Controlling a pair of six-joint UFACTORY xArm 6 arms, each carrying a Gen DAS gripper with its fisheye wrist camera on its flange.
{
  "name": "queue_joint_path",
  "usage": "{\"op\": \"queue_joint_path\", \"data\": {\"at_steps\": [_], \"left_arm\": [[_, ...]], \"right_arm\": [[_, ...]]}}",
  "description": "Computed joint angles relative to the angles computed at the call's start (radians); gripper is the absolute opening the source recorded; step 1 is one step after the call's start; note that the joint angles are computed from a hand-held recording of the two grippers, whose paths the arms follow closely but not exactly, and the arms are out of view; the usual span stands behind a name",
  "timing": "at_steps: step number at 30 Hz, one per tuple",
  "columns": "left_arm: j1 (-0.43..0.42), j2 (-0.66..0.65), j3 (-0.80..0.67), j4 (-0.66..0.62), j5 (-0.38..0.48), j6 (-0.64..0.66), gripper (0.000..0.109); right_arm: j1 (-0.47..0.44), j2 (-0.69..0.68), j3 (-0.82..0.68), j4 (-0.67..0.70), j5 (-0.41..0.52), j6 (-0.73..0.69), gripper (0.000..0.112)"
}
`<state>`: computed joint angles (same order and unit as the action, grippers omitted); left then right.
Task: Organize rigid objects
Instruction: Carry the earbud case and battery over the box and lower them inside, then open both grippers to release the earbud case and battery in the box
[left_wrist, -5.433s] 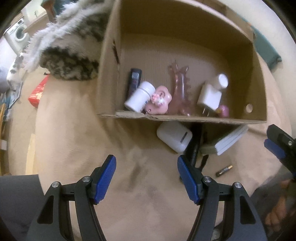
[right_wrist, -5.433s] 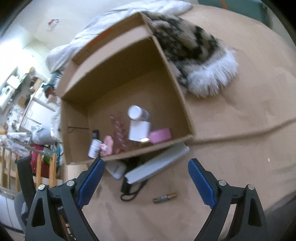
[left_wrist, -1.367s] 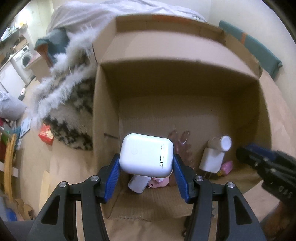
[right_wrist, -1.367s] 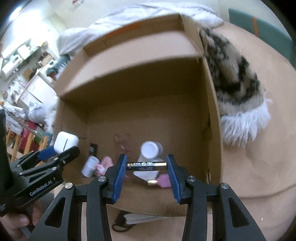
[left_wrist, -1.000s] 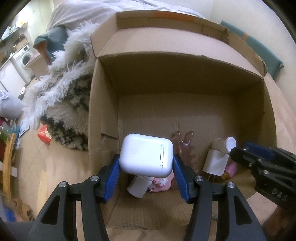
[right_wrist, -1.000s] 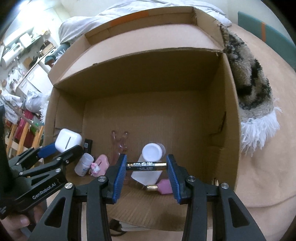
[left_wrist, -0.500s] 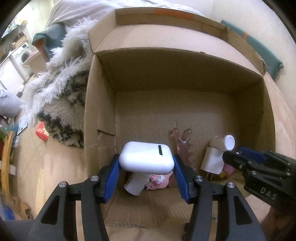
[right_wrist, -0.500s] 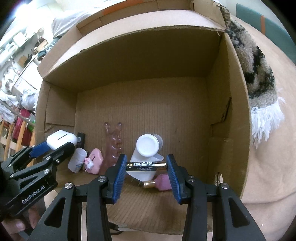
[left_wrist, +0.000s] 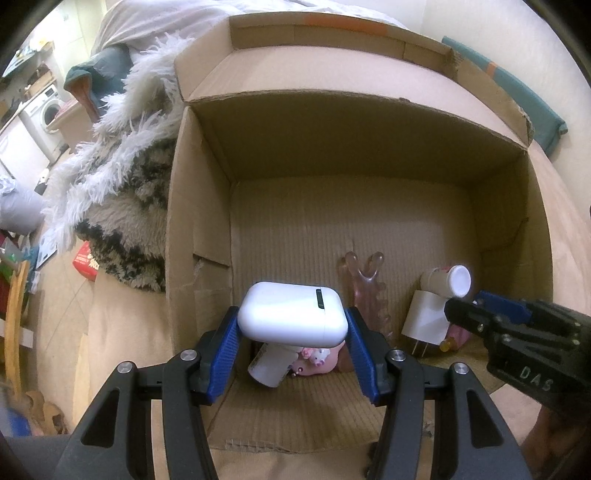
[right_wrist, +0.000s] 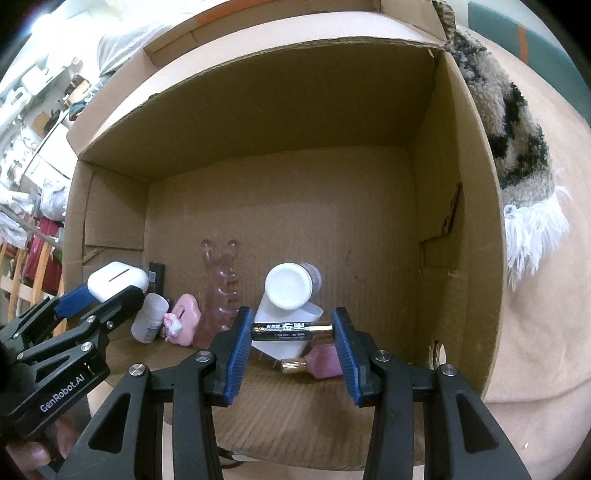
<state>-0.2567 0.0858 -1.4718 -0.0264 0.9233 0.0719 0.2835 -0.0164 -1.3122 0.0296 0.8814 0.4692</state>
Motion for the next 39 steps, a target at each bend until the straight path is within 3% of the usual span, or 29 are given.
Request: {"op": "queue_joint_path", "data": {"at_steps": [4, 9, 14, 22, 26, 39], "left_arm": [[-0.006, 0.008, -0.008, 0.001, 0.008, -0.011, 0.056], [-0.007, 0.015, -0.015, -0.017, 0.018, -0.012, 0.069], [-0.004, 0.011, -0.017, -0.041, 0.029, -0.013, 0.07], [-0.008, -0.003, -0.002, -0.026, 0.008, -0.035, 0.07], [-0.012, -0.016, 0.012, -0.028, -0.015, -0.027, 0.07], [0.003, -0.057, 0.004, -0.046, 0.005, -0.003, 0.07]], "right_arm": [[-0.005, -0.012, 0.013, 0.023, -0.029, -0.013, 0.047], [-0.01, -0.028, 0.027, 0.058, -0.07, -0.034, 0.067], [-0.016, -0.053, 0.053, 0.07, -0.129, -0.03, 0.083], [-0.011, -0.062, 0.062, 0.041, -0.159, -0.013, 0.088], [-0.011, -0.073, 0.077, 0.052, -0.194, -0.014, 0.102], [-0.008, -0.119, 0.107, 0.024, -0.221, 0.025, 0.103]]}}
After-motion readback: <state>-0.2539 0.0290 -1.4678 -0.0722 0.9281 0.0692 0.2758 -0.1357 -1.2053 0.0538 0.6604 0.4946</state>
